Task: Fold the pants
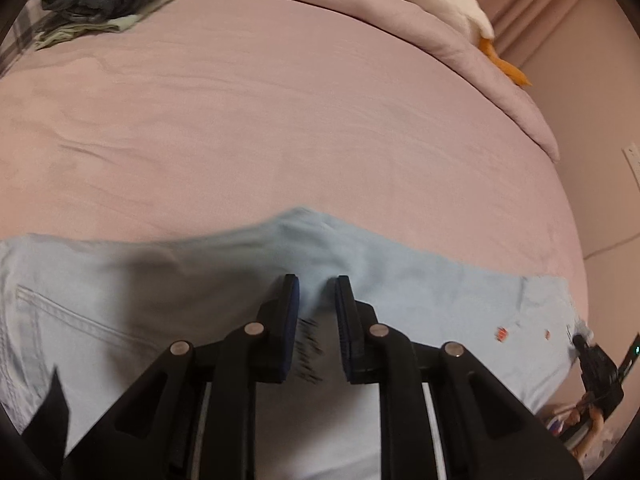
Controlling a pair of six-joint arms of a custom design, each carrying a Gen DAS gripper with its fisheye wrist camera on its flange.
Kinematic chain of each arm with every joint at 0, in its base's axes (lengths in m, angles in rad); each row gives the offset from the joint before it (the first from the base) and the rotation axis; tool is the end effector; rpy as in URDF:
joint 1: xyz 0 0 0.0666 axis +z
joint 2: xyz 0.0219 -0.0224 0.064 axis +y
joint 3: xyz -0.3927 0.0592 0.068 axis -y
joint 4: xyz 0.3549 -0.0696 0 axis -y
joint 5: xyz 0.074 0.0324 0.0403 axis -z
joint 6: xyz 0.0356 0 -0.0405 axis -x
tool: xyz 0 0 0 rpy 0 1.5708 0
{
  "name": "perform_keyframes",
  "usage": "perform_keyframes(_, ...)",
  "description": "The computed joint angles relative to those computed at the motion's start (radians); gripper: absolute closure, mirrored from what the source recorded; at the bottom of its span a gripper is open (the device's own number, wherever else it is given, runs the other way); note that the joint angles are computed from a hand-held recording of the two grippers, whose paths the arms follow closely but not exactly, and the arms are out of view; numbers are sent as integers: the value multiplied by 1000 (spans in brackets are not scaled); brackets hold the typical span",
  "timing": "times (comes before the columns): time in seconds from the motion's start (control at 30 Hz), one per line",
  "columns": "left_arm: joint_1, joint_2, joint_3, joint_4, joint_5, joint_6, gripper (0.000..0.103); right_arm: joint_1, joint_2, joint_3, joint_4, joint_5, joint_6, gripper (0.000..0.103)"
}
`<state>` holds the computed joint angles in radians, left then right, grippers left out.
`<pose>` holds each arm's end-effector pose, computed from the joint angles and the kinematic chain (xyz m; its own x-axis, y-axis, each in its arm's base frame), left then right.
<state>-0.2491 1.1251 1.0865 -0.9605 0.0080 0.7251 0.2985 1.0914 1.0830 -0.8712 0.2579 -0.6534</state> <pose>0.3175 -0.0815 0.4083 -0.7763 -0.4868 -0.4005 -0.3529 0.8620 -0.3639 0.3134 0.0865 0.4238 -0.6631 0.4109 -0.6256 0.3453 0.9095 0.2315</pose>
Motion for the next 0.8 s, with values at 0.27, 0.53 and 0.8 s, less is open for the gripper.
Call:
perform_keyframes(0.27, -36, 13, -22, 38, -20, -11, 78, -85, -10, -10, -2, -169, 19, 92)
perform_keyframes(0.53, -43, -10, -56, 78, -26, 29, 78, -106, -10, 11, -51, -214, 62, 85)
perform_keyframes(0.8, -60, -29, -71, 80, -45, 26, 77, -90, 63, 44, -81, -183, 61, 61)
